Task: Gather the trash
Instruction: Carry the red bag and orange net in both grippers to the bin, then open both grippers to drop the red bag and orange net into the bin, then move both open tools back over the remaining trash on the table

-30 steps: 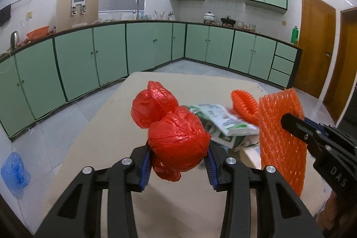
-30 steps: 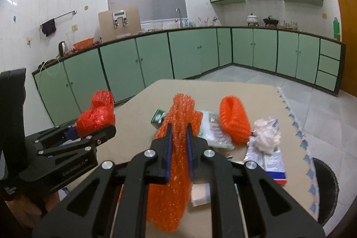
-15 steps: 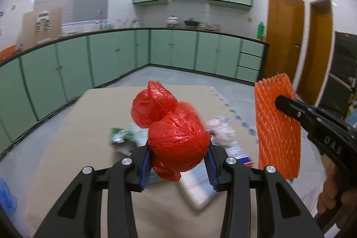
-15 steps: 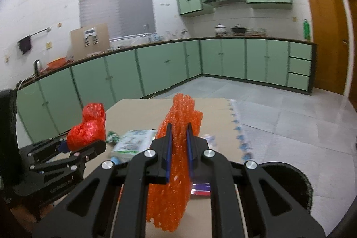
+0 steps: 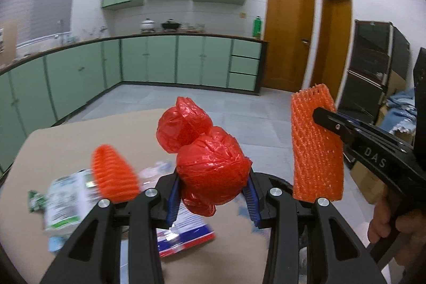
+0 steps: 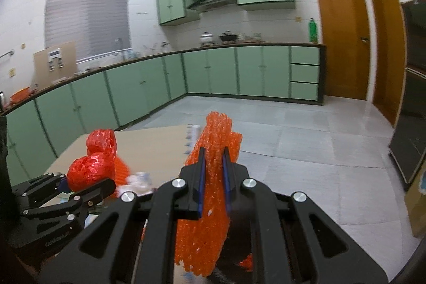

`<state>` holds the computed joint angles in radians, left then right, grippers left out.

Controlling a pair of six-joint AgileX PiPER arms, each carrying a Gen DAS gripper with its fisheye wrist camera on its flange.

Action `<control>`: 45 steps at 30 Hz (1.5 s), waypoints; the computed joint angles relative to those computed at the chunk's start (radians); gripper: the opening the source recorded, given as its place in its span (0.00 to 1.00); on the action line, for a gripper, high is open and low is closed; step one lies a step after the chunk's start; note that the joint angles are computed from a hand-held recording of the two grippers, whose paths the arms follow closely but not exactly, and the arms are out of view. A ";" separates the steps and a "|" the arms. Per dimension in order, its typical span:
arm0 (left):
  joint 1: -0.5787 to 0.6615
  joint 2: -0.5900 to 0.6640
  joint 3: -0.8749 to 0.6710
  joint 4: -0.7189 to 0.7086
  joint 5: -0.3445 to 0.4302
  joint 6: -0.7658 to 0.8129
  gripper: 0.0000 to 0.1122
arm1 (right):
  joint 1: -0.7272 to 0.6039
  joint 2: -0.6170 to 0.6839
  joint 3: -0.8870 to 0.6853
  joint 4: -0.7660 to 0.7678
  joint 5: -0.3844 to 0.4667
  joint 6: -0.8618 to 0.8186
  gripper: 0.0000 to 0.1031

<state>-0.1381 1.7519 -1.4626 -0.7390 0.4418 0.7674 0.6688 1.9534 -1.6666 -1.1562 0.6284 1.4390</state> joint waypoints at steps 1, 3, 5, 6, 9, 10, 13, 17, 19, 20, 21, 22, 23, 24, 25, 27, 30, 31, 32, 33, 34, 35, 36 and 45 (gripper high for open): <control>-0.024 0.028 -0.029 0.019 0.000 -0.021 0.36 | -0.018 -0.006 0.020 -0.010 -0.007 0.015 0.10; -0.063 0.073 -0.070 0.046 -0.005 -0.055 0.36 | -0.048 -0.015 0.059 -0.034 -0.019 0.048 0.10; -0.088 0.122 -0.121 0.068 0.002 -0.085 0.36 | -0.088 -0.018 0.097 -0.046 -0.044 0.075 0.10; -0.100 0.146 -0.147 0.085 0.005 -0.107 0.36 | -0.108 -0.014 0.105 -0.044 -0.059 0.076 0.10; -0.141 0.225 -0.244 0.138 0.032 -0.176 0.36 | -0.152 0.005 0.123 -0.049 -0.079 0.082 0.10; -0.157 0.259 -0.287 0.162 0.044 -0.202 0.36 | -0.166 0.011 0.130 -0.051 -0.088 0.087 0.10; -0.192 0.332 -0.380 0.223 0.075 -0.268 0.36 | -0.215 0.032 0.151 -0.068 -0.120 0.115 0.10; -0.226 0.448 -0.542 0.328 0.146 -0.378 0.37 | -0.269 0.075 0.145 -0.058 -0.162 0.104 0.10; -0.242 0.492 -0.609 0.367 0.183 -0.419 0.38 | -0.297 0.105 0.136 -0.049 -0.187 0.092 0.13; -0.249 0.521 -0.661 0.384 0.216 -0.441 0.38 | -0.310 0.123 0.113 -0.020 -0.193 0.059 0.13; -0.255 0.554 -0.725 0.405 0.248 -0.468 0.40 | -0.321 0.136 0.104 -0.005 -0.204 0.044 0.13; -0.258 0.576 -0.763 0.413 0.267 -0.478 0.40 | -0.330 0.145 0.103 -0.006 -0.215 0.045 0.13; -0.262 0.599 -0.804 0.423 0.289 -0.489 0.41 | -0.335 0.152 0.098 0.000 -0.218 0.040 0.16; -0.264 0.615 -0.830 0.427 0.303 -0.494 0.43 | -0.343 0.160 0.096 0.000 -0.226 0.040 0.20; -0.267 0.636 -0.868 0.434 0.324 -0.502 0.47 | -0.353 0.167 0.092 0.013 -0.235 0.024 0.22; -0.274 0.652 -0.889 0.437 0.335 -0.507 0.52 | -0.364 0.176 0.093 0.013 -0.246 0.027 0.26; -0.277 0.696 -0.972 0.447 0.386 -0.519 0.54 | -0.376 0.191 0.086 0.019 -0.256 0.024 0.31; -0.280 0.706 -0.991 0.457 0.394 -0.526 0.54 | -0.380 0.191 0.087 0.019 -0.258 0.025 0.32; -0.282 0.711 -1.001 0.463 0.398 -0.531 0.54 | -0.383 0.191 0.085 0.024 -0.259 0.021 0.36; -0.286 0.725 -1.031 0.472 0.411 -0.545 0.55 | -0.385 0.194 0.084 0.023 -0.262 0.027 0.42; -0.285 0.719 -1.020 0.473 0.404 -0.546 0.55 | -0.389 0.195 0.084 0.026 -0.266 0.028 0.44; -0.283 0.706 -0.997 0.474 0.389 -0.545 0.56 | -0.390 0.193 0.085 0.026 -0.267 0.029 0.44; -0.281 0.688 -0.963 0.474 0.369 -0.541 0.56 | -0.392 0.193 0.082 0.034 -0.266 0.020 0.46; -0.231 0.412 -0.523 0.450 0.086 -0.506 0.68 | -0.305 0.101 0.144 -0.161 -0.165 0.245 0.89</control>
